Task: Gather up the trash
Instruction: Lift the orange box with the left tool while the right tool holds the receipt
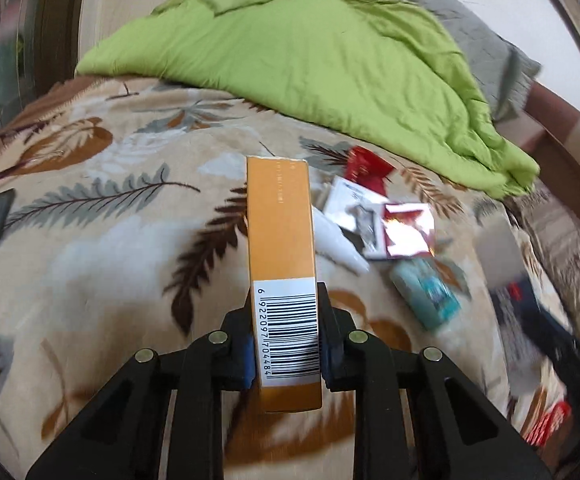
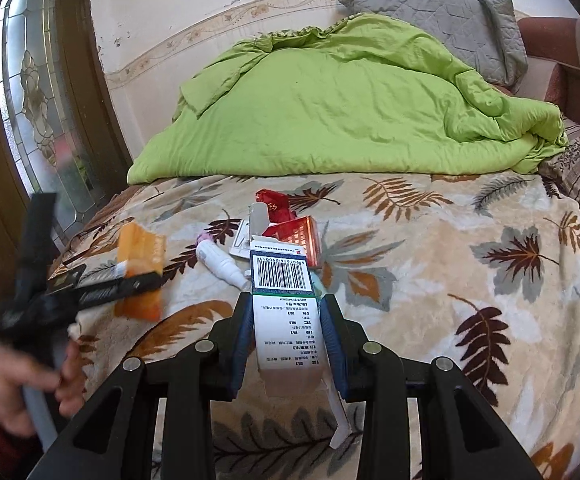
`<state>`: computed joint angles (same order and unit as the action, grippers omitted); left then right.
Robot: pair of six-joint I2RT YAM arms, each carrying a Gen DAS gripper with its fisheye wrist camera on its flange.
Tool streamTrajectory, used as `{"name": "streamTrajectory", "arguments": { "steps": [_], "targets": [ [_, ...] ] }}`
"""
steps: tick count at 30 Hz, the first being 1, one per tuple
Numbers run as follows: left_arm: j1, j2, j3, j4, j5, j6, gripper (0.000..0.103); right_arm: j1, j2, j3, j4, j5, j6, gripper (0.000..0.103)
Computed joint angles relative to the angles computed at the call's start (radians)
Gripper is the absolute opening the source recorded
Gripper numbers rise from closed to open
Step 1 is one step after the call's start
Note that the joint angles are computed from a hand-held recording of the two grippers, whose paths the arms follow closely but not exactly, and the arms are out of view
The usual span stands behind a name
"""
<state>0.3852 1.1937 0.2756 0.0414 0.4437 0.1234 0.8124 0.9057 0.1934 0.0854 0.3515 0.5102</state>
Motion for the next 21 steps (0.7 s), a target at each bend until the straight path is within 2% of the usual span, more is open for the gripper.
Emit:
{"name": "streamTrajectory", "arguments": {
  "steps": [5, 9, 15, 21],
  "targets": [
    [-0.033, -0.251, -0.141, -0.035, -0.021, 0.035, 0.023, 0.097, 0.007, 0.007, -0.026, 0.078, 0.041, 0.037],
    [-0.082, -0.345, -0.178, -0.017, -0.066, 0.032, 0.023, 0.12, 0.027, 0.01, -0.026, 0.093, 0.049, 0.037],
    [-0.154, -0.331, -0.196, 0.035, -0.167, 0.016, 0.023, 0.039, 0.035, -0.001, -0.007, 0.012, 0.059, 0.037],
    [-0.179, -0.334, -0.209, 0.061, -0.208, 0.015, 0.023, 0.036, 0.062, 0.004, 0.01, 0.005, 0.055, 0.037]
  ]
}}
